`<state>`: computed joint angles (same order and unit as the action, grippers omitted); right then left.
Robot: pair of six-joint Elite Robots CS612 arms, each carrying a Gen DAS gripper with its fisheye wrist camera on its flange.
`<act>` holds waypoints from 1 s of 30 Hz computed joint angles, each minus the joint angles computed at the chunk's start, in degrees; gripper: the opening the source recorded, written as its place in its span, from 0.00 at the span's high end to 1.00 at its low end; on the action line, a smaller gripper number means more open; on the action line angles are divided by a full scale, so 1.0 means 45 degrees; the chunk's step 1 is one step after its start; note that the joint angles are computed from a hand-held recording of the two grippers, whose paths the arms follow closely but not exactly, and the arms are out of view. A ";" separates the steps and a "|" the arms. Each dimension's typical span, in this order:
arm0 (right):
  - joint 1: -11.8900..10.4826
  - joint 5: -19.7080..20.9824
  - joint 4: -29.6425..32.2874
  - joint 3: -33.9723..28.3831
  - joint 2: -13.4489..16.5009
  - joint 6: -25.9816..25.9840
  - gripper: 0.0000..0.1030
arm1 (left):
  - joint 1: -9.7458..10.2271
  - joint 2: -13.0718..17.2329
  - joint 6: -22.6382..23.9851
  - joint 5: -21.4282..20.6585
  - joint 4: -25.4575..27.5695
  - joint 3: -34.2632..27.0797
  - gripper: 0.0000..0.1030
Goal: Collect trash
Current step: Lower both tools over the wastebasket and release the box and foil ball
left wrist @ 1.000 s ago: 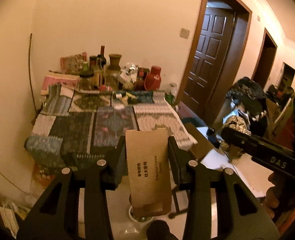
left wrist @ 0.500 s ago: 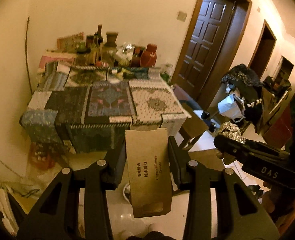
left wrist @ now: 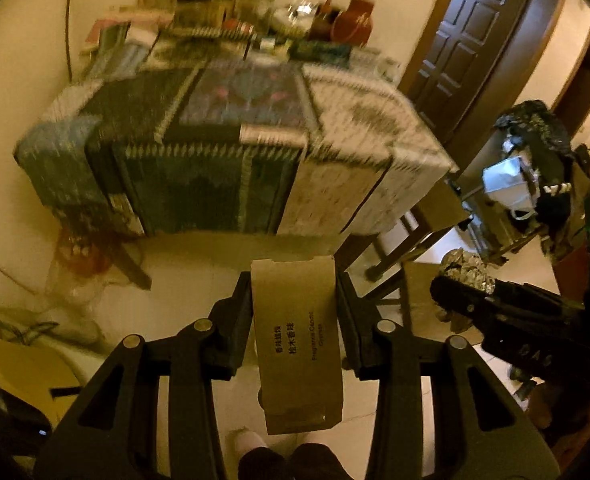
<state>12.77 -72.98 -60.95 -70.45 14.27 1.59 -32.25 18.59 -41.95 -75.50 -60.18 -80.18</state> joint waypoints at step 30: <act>-0.0205 -0.0018 -0.0797 0.0459 0.3132 -0.0056 0.32 | 0.0869 0.3939 -0.2190 -0.3337 -0.2944 0.0838 0.62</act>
<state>11.85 -73.06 -64.54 -68.38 28.37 1.34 -28.35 36.32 -51.80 -90.51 -73.43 -76.41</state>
